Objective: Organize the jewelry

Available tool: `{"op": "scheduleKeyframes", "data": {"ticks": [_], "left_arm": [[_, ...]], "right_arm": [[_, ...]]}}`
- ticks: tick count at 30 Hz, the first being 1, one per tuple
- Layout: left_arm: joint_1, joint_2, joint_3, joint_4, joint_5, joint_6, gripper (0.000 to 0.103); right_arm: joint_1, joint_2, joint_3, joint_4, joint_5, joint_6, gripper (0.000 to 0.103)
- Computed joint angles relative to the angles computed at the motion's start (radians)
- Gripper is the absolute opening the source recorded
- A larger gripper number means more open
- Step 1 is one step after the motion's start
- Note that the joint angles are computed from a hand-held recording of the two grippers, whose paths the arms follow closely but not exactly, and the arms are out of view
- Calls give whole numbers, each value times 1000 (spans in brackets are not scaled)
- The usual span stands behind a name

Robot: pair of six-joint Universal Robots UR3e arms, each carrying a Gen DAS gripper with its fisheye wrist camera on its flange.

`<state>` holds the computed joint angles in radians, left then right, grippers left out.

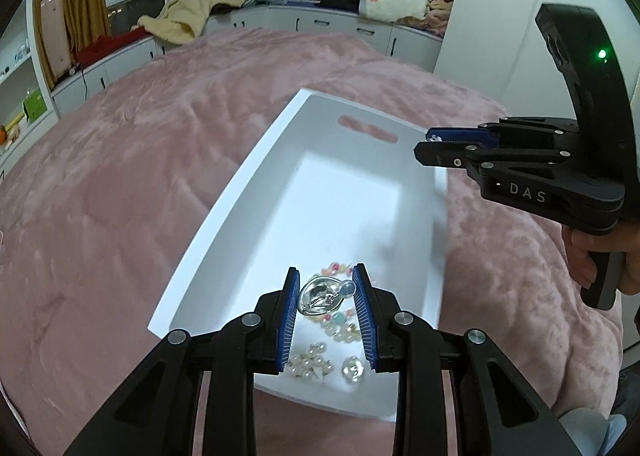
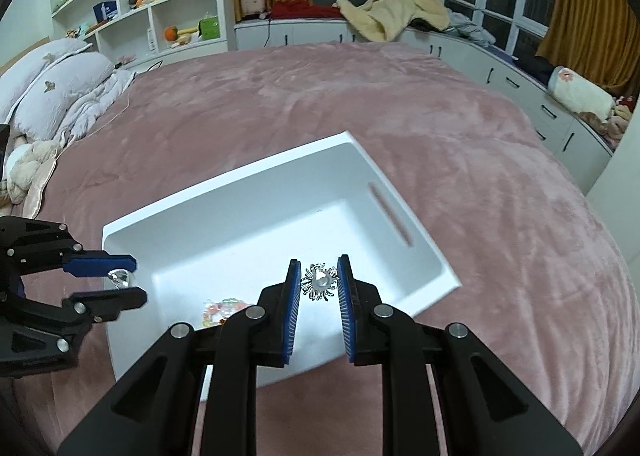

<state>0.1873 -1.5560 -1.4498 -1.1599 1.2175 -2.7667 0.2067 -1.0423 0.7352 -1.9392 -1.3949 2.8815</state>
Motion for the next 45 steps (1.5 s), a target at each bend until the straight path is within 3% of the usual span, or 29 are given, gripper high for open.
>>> {"op": "scheduleKeyframes", "data": {"ticks": [17, 22, 23, 25, 27, 29, 34, 37, 41, 45], "left_arm": [[-49, -65, -67, 75, 67, -20, 32], [-47, -65, -95, 100, 76, -33, 32], [-43, -60, -103, 105, 69, -35, 32], [-43, -56, -112, 117, 70, -41, 34], [-48, -54, -119, 130, 77, -49, 48], [-50, -45, -130, 145, 80, -49, 54], [-31, 0, -137, 137, 42, -54, 62], [-33, 39, -136, 139, 37, -49, 77], [-14, 95, -102, 84, 2, -48, 94], [0, 135, -38, 12, 4, -68, 94]], "right_arm": [[75, 130, -45, 45, -15, 55, 19], [59, 92, 52, -22, 19, 88, 22], [53, 84, 67, -31, 33, 99, 24], [51, 75, 85, -54, 37, 114, 47], [52, 71, 90, -61, 44, 116, 56], [51, 62, 99, -72, 47, 117, 60], [-10, -40, 226, -186, 146, 187, 85], [-42, -94, 245, -216, 170, 218, 98], [-63, -139, 213, -179, 160, 238, 98], [-63, -182, 172, -88, 127, 252, 98]]}}
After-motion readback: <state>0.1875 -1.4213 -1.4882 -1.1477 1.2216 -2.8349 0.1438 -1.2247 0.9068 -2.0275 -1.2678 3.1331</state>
